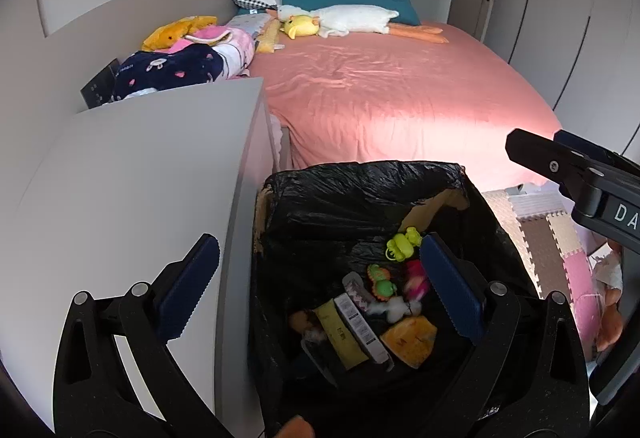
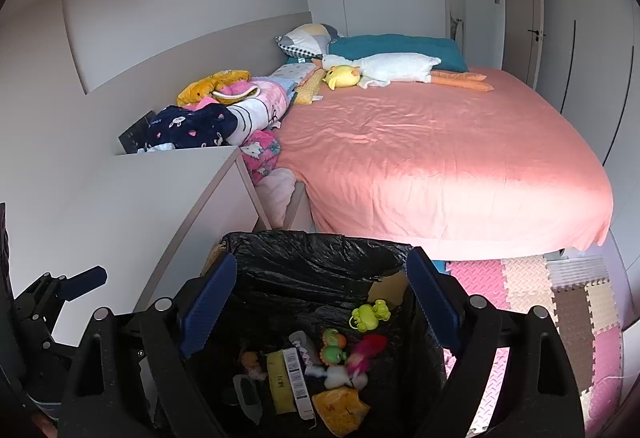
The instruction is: Collect trash
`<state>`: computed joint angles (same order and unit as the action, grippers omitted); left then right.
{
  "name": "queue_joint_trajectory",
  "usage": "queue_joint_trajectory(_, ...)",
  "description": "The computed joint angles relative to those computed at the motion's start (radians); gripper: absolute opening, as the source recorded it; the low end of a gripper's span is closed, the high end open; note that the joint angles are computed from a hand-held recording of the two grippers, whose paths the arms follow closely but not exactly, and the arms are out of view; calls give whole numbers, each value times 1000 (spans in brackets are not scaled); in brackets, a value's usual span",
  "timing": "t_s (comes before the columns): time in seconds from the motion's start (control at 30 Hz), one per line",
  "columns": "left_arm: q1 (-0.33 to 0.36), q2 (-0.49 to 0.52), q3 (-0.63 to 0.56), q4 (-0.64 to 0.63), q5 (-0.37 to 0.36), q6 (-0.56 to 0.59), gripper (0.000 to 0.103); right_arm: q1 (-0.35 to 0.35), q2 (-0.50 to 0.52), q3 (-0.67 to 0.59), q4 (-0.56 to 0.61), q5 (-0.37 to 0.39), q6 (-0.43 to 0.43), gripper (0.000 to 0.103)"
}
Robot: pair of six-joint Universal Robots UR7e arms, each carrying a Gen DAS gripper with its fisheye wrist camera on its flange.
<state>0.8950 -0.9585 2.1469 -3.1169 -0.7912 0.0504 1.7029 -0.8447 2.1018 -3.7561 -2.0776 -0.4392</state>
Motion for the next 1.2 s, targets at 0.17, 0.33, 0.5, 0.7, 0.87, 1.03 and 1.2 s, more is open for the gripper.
queue_joint_trajectory(0.17, -1, 2, 5, -12, 10, 12, 97, 1, -1, 0, 10, 1, 5, 87)
queue_joint_trajectory(0.33, 7, -4, 5, -16, -11, 8, 97, 4, 0, -2, 14, 2, 2, 87)
queue_joint_trajectory(0.5, 16, -7, -3, 2, -12, -8, 97, 4, 1, -5, 18, 2, 3, 87)
queue_joint_trajectory(0.7, 15, -5, 0, -1, -14, -2, 97, 4, 1, -5, 19, 1, 2, 87)
queue_joint_trajectory(0.87, 15, -7, 4, -10, -14, 7, 97, 6, 8, -8, 20, -2, 4, 87)
queue_joint_trajectory(1.03, 10, -9, 11, -21, -7, 12, 97, 7, 9, -8, 20, -3, 3, 87)
queue_joint_trajectory(1.2, 12, -18, 15, -16, -11, -2, 97, 8, 10, -9, 19, -4, 3, 87)
